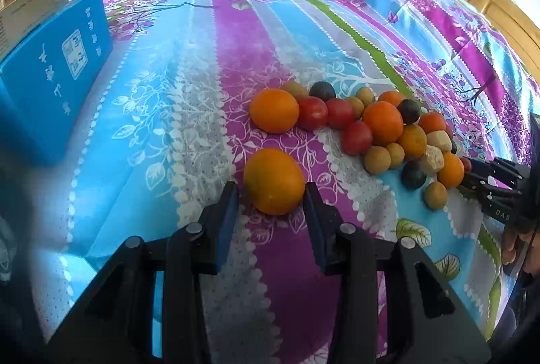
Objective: Organize fruits
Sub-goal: 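Grasp an orange with the left tool while the right tool grasps a red tomato, then carry the orange and tomato over the basket and open both tools to drop them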
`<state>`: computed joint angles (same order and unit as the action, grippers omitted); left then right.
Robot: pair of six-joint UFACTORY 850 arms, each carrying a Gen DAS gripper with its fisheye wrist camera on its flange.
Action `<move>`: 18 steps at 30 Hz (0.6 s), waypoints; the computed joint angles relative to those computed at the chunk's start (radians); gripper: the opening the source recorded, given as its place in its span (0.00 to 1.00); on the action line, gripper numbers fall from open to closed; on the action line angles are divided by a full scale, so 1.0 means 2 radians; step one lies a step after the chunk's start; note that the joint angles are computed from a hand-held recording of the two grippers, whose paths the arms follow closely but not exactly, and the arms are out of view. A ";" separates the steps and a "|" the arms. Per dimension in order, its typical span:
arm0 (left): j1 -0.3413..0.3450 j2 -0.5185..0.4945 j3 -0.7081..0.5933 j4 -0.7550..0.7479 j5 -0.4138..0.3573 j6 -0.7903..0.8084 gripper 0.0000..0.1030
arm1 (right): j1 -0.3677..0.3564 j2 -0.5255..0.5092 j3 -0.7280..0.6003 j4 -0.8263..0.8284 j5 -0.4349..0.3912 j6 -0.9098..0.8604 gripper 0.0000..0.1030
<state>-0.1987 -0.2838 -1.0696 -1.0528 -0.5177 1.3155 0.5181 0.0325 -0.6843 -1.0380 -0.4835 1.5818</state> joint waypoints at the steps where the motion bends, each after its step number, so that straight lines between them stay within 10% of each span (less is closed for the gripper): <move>1: -0.001 -0.001 -0.001 0.000 0.001 -0.002 0.39 | 0.003 0.002 0.000 -0.001 -0.006 0.009 0.32; 18: -0.012 0.001 -0.003 -0.011 0.020 -0.005 0.38 | 0.045 0.037 0.010 0.005 -0.047 0.113 0.32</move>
<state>-0.2223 -0.2820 -1.0760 -1.0742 -0.4780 1.3060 0.6085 0.1069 -0.6650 -1.0287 -0.5770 1.8087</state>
